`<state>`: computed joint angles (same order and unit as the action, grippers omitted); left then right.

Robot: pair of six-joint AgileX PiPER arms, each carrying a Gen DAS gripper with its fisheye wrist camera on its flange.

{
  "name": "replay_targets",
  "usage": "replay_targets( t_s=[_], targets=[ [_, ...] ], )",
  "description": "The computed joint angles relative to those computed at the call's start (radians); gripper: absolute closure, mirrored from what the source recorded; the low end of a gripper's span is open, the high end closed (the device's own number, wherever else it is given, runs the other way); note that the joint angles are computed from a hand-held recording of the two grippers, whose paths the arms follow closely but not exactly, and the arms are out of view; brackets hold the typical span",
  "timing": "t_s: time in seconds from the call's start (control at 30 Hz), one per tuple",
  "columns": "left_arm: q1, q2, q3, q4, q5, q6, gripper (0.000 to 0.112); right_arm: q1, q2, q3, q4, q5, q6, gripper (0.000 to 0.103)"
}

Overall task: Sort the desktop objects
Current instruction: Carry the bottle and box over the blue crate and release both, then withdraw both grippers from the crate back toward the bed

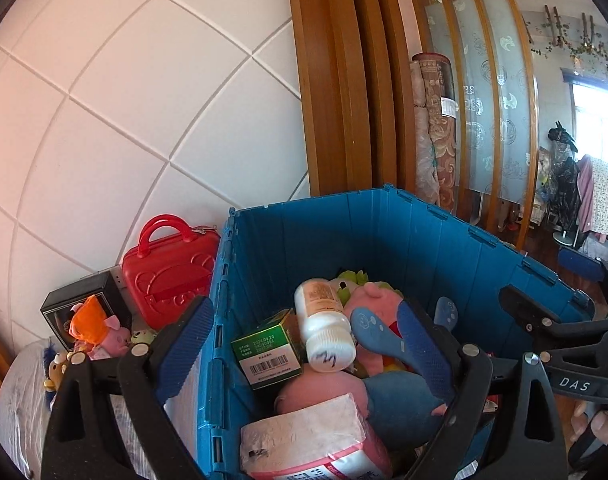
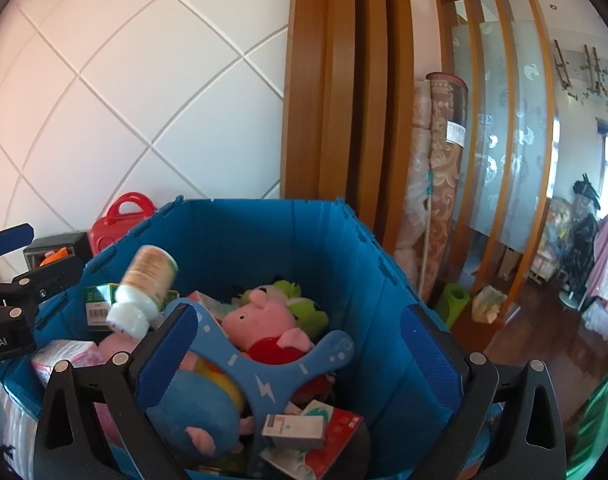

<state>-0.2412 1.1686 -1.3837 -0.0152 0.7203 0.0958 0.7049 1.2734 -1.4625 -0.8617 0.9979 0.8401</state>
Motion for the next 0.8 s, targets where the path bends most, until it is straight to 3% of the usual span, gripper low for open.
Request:
replay_targets(
  t_s=[0.27,0.47,0.8],
  targets=[
    [0.194,-0.071,0.046,-0.25,0.058,0.241,0.018,0.115,0.02,-0.017,-0.072,0.068,0.052,0.0],
    [0.445,-0.099,0.063,-0.482,0.13,0.465,0.018,0.208,0.083,-0.094,-0.112,0.14,0.072,0.0],
    [0.925,-0.031,0.046,-0.806,0.337,0.809,0.018,0.326,0.293,-0.322,-0.116,0.205,0.031,0.0]
  ],
)
